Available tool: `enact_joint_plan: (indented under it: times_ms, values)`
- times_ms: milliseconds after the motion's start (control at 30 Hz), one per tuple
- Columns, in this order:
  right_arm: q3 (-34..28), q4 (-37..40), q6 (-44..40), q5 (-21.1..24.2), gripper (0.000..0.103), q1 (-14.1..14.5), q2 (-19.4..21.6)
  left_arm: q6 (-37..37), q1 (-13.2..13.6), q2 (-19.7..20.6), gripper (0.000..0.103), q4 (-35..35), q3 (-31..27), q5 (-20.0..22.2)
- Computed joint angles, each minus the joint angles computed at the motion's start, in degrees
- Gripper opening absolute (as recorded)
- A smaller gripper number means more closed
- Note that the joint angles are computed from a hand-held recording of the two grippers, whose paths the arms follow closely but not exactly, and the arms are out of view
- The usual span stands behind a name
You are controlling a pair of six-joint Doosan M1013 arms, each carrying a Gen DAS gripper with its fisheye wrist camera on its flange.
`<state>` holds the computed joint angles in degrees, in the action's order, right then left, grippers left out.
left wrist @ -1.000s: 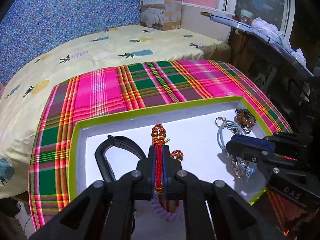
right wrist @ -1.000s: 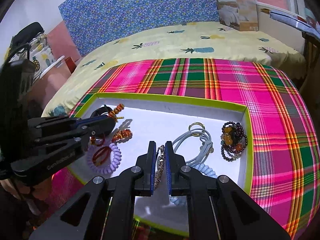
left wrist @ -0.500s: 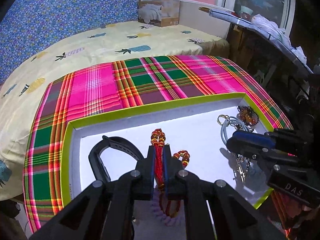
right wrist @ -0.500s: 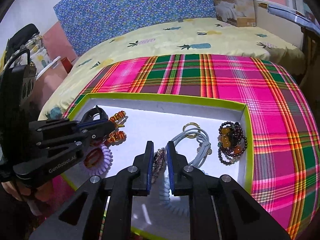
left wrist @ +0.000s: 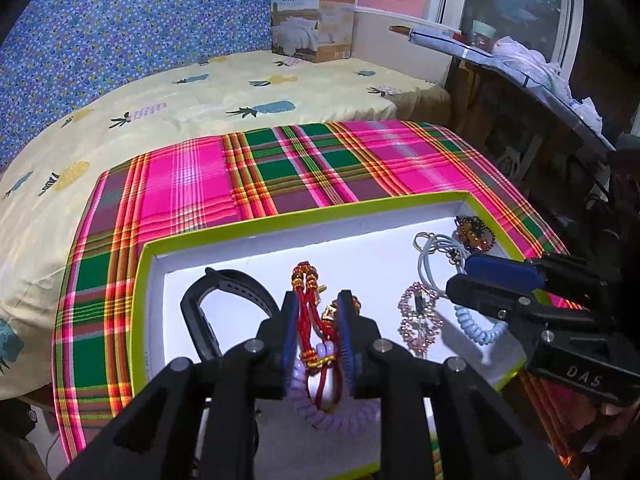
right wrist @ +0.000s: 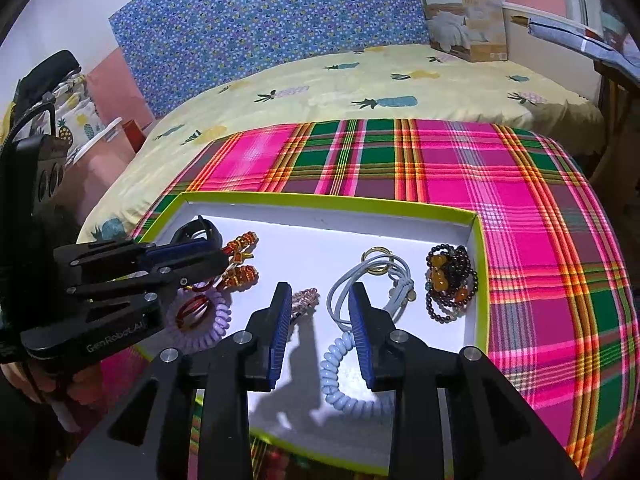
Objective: Organize jewelry
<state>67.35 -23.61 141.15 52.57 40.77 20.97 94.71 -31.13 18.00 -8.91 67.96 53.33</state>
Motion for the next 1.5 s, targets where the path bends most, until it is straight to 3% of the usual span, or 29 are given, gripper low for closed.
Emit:
enact_joint_plan:
  times_ms: [367,500,900,1500]
  values:
    - [0.69,-3.30,2.28,0.91,0.030,1.40,-1.31,0.20,-0.23,-2.81,0.022,-0.49,2.33,-1.83]
    - [0.89,-4.79,3.25,1.54,0.030,2.31,-1.83,0.20,-0.31,-4.24,0.027,-0.96,3.54,-2.75]
    - [2.38,-9.17,7.16,3.43,0.031,5.71,-3.94,-1.12,-0.87,-9.64,0.029,-0.72,9.02,-5.12]
    - [4.73,-18.00,14.72,9.56,0.039,13.62,-5.80,-14.72,-4.31,-19.10,0.031,12.62,18.55,-7.15]
